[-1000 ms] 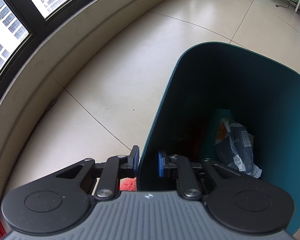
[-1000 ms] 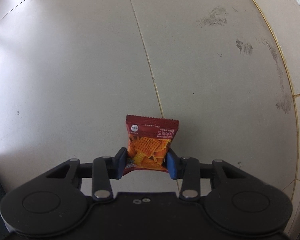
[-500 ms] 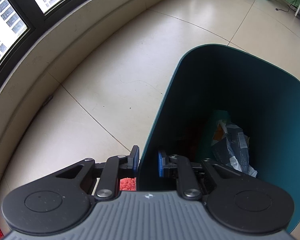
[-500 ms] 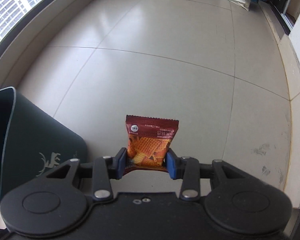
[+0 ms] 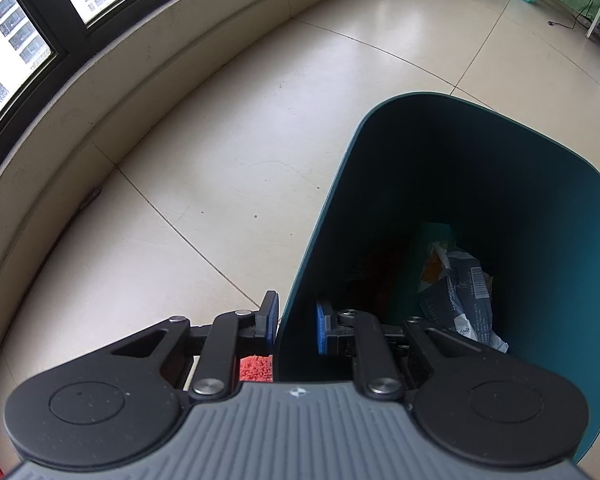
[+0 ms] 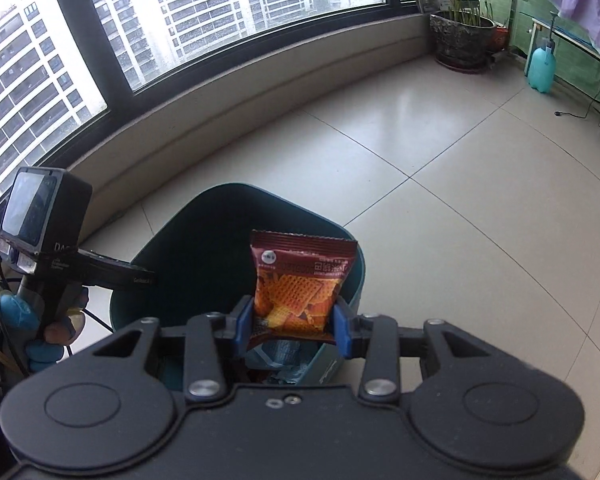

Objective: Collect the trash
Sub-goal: 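Lift the red chip packet into the bin and release it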

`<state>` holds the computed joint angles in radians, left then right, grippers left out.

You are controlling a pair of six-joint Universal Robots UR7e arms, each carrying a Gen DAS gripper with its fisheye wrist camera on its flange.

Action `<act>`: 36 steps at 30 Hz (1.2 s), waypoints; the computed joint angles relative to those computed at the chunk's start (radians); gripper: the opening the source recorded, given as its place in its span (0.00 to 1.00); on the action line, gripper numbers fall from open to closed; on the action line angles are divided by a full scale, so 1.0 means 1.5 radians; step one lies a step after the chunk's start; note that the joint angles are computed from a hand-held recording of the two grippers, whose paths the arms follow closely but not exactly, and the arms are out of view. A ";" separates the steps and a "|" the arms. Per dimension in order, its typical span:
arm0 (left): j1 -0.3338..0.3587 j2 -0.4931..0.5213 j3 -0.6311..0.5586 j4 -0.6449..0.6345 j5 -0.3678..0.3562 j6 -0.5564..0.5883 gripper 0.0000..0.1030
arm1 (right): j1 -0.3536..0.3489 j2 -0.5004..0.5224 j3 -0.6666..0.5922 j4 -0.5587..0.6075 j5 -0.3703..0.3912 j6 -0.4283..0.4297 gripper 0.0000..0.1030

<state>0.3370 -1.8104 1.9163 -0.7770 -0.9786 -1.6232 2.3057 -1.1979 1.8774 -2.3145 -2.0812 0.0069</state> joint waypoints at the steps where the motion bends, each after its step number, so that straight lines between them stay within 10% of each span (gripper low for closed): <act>1: -0.001 0.000 0.000 0.000 0.000 0.000 0.16 | 0.014 0.016 -0.010 0.013 -0.006 0.012 0.38; 16: -0.003 -0.003 -0.004 0.002 0.000 0.002 0.16 | 0.022 0.200 -0.062 0.065 -0.075 0.034 0.38; 36: -0.012 -0.008 -0.001 -0.001 0.002 0.011 0.16 | 0.010 0.171 -0.042 0.026 -0.015 0.091 0.60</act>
<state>0.3188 -1.8223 1.9156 -0.7785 -0.9760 -1.6067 2.3214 -0.9420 1.8148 -2.2753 -2.1039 0.1437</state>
